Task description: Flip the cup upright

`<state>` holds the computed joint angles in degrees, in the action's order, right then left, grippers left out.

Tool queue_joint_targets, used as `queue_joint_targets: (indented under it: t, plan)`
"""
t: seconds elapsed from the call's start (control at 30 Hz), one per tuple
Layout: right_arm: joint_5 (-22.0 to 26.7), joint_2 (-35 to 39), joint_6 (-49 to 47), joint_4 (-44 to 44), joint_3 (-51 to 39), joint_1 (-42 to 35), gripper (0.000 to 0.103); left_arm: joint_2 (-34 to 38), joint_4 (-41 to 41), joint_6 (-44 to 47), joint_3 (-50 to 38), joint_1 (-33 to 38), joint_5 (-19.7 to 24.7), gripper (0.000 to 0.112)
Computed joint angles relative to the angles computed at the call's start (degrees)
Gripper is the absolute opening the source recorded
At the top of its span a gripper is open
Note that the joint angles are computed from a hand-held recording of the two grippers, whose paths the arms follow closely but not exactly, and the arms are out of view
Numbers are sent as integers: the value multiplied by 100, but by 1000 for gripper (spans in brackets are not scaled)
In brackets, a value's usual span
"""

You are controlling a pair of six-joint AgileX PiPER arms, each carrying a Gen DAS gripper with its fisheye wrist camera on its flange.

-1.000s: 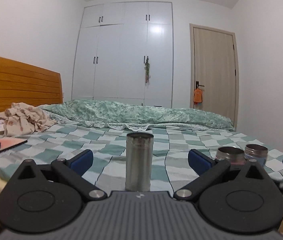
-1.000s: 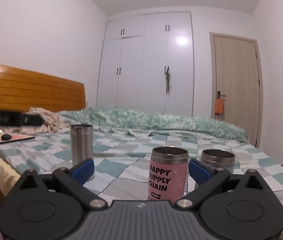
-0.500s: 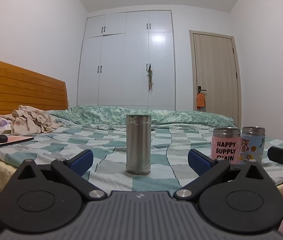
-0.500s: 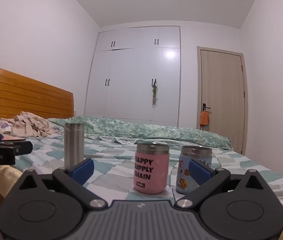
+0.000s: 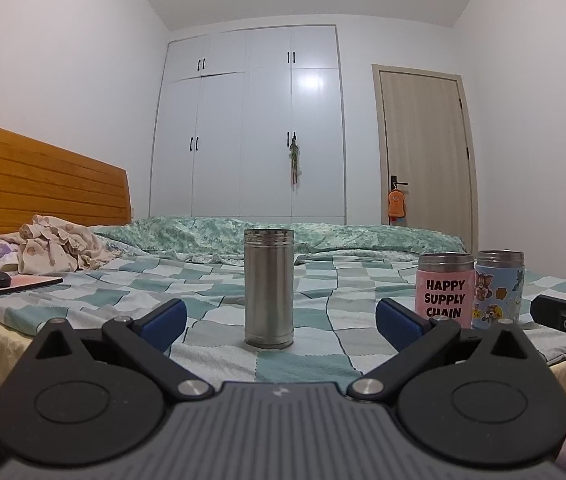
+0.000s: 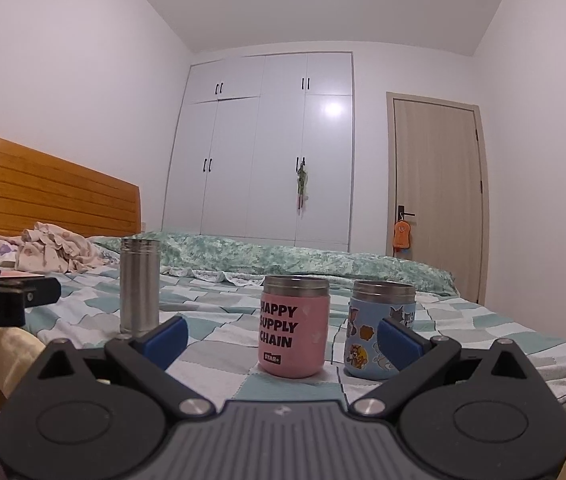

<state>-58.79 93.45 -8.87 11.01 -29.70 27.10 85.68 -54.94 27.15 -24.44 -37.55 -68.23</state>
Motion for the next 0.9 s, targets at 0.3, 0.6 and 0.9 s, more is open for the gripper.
queue_joint_targets:
  t: [0.3,0.6,0.9]
  plan:
    - [8,-6,-2,-3,-3,-3,102,15,80,-69,45,15,-39,103]
    - [-14,15,6,-7,-9,-14,102,13,78,-72,56,12,-47,103]
    - [-19,20,9,-17,-9,-20,102,17,77,-75,55,8,-54,103]
